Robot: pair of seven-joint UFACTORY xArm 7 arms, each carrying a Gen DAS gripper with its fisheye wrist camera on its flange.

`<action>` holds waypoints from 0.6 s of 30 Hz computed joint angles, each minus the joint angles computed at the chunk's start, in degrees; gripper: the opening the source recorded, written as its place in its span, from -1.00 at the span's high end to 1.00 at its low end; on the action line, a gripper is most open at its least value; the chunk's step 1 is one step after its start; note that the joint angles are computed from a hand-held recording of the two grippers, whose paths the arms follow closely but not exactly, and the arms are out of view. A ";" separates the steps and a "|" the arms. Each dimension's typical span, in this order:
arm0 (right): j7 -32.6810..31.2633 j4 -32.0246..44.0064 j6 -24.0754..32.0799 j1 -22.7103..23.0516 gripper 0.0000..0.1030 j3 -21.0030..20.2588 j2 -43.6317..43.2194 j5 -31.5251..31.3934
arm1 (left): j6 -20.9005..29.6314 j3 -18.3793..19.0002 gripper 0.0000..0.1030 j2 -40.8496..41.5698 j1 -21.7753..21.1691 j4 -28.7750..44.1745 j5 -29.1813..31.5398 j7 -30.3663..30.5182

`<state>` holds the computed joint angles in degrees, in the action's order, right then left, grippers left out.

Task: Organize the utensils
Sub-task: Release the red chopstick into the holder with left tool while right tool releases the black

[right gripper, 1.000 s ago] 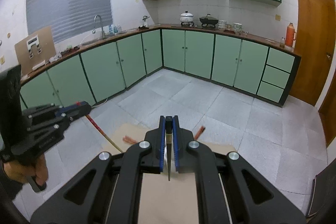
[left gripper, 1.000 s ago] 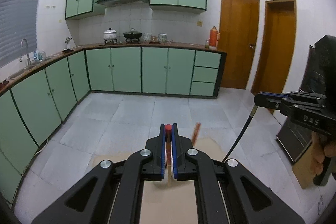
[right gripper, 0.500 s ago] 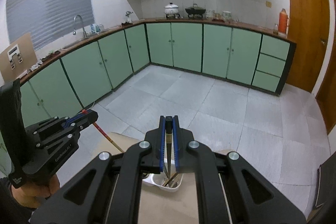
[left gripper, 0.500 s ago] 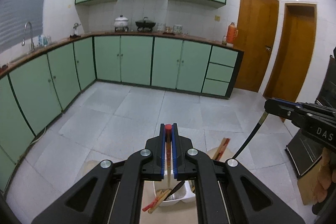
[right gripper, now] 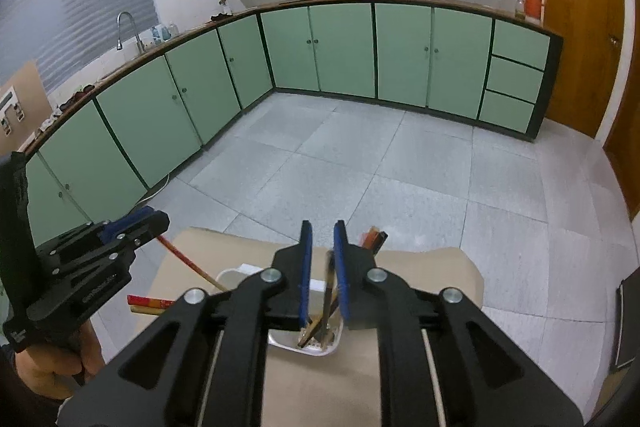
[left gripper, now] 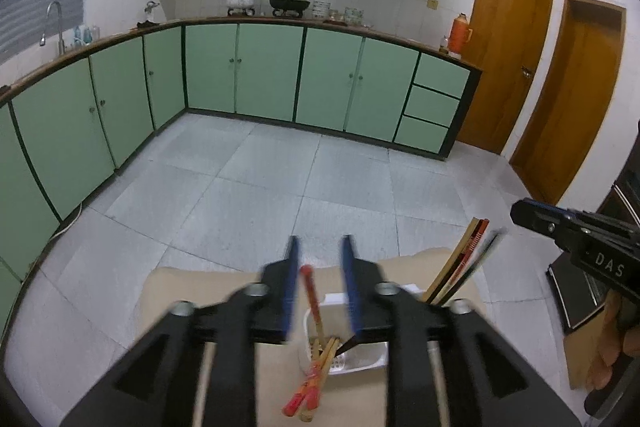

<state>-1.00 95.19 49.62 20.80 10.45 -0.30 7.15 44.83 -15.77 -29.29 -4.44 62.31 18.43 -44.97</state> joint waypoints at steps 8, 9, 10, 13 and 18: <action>-0.74 -5.08 -2.30 -1.16 0.68 -1.04 -4.09 2.25 | 0.48 -0.14 0.07 -3.94 0.35 -1.09 0.21 0.29; -1.05 -6.60 -3.08 -1.36 0.60 -1.21 -5.27 2.68 | 0.77 -0.42 -0.09 -4.96 0.39 -1.44 0.23 0.32; -1.30 -8.13 -3.84 -1.53 0.56 -1.36 -6.43 3.07 | 1.18 -0.78 -0.18 -5.69 0.53 -1.63 0.21 0.25; -1.05 -14.91 -7.39 -1.81 0.05 -1.26 -11.47 2.84 | 3.91 -2.90 -0.61 -10.17 1.24 -3.86 1.09 -0.75; 3.35 -30.48 -16.88 -3.17 -0.76 0.75 -22.30 -2.72 | 7.20 -5.02 -0.88 -18.19 0.51 -10.06 -0.33 -1.99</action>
<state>2.36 64.71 32.74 17.63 11.20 -22.60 4.42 52.03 -20.79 -47.48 -3.93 52.25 18.10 -46.96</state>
